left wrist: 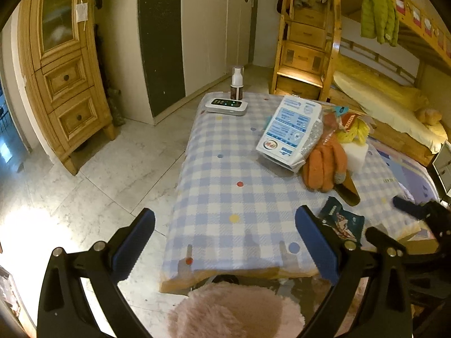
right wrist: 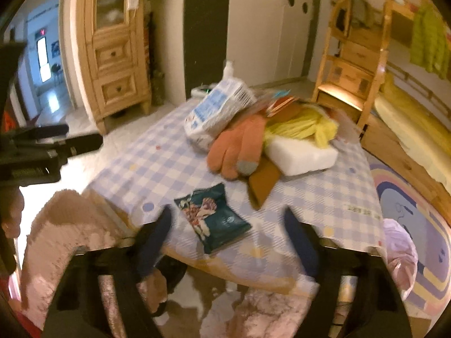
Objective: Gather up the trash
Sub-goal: 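Grasp the white-blue milk carton with the left tool while the right tool grasps the green wrapper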
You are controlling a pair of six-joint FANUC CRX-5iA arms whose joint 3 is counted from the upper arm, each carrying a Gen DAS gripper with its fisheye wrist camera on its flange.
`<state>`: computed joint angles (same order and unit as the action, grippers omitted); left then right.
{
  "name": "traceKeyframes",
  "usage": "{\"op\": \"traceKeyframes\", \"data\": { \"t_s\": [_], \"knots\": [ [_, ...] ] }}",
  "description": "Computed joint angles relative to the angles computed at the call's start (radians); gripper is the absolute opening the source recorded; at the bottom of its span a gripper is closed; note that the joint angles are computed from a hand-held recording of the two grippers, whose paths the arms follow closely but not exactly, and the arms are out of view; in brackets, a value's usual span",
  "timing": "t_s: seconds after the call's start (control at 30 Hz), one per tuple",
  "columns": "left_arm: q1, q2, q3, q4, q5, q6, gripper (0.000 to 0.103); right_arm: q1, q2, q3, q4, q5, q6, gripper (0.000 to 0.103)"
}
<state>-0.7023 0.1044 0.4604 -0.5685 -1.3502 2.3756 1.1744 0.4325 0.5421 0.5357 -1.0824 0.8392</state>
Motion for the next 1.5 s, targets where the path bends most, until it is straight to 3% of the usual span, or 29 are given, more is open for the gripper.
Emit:
{"op": "traceKeyframes", "data": {
  "t_s": [0.07,0.23,0.43,0.63,0.73,0.83,0.97,1.03,1.3,1.5],
  "knots": [
    [0.009,-0.007,-0.012,0.008,0.011,-0.003,0.096,-0.002,0.022,0.029,-0.028,-0.015,0.025,0.068],
    [0.023,-0.01,-0.024,0.023,0.028,-0.012,0.096,-0.005,0.063,0.087,-0.092,-0.041,0.115,0.049],
    [0.025,0.001,-0.018,0.03,0.025,-0.022,0.096,-0.009,0.111,0.141,-0.113,-0.101,0.17,0.042],
    [0.017,0.011,-0.01,0.05,0.035,-0.041,0.096,-0.02,0.077,0.101,-0.122,-0.08,0.164,0.016],
    [0.013,0.024,0.008,0.062,0.042,-0.051,0.096,-0.036,0.022,0.062,-0.148,-0.037,0.128,0.011],
    [0.008,0.045,0.042,0.063,0.063,-0.057,0.094,-0.05,-0.023,0.031,-0.14,0.004,0.066,0.01],
    [0.01,0.1,0.107,0.068,0.092,-0.09,0.075,-0.065,-0.087,-0.026,-0.078,0.034,-0.044,0.01],
    [0.017,0.147,0.152,0.08,0.094,-0.116,0.071,-0.07,-0.108,-0.056,-0.037,0.044,-0.085,0.01],
    [0.044,0.285,0.255,0.072,0.14,-0.209,0.072,-0.116,-0.146,-0.115,-0.047,0.077,-0.164,0.011],
    [0.086,0.334,0.297,0.102,0.127,-0.237,0.073,-0.143,-0.142,-0.116,-0.088,0.098,-0.151,0.011]
  ]
}}
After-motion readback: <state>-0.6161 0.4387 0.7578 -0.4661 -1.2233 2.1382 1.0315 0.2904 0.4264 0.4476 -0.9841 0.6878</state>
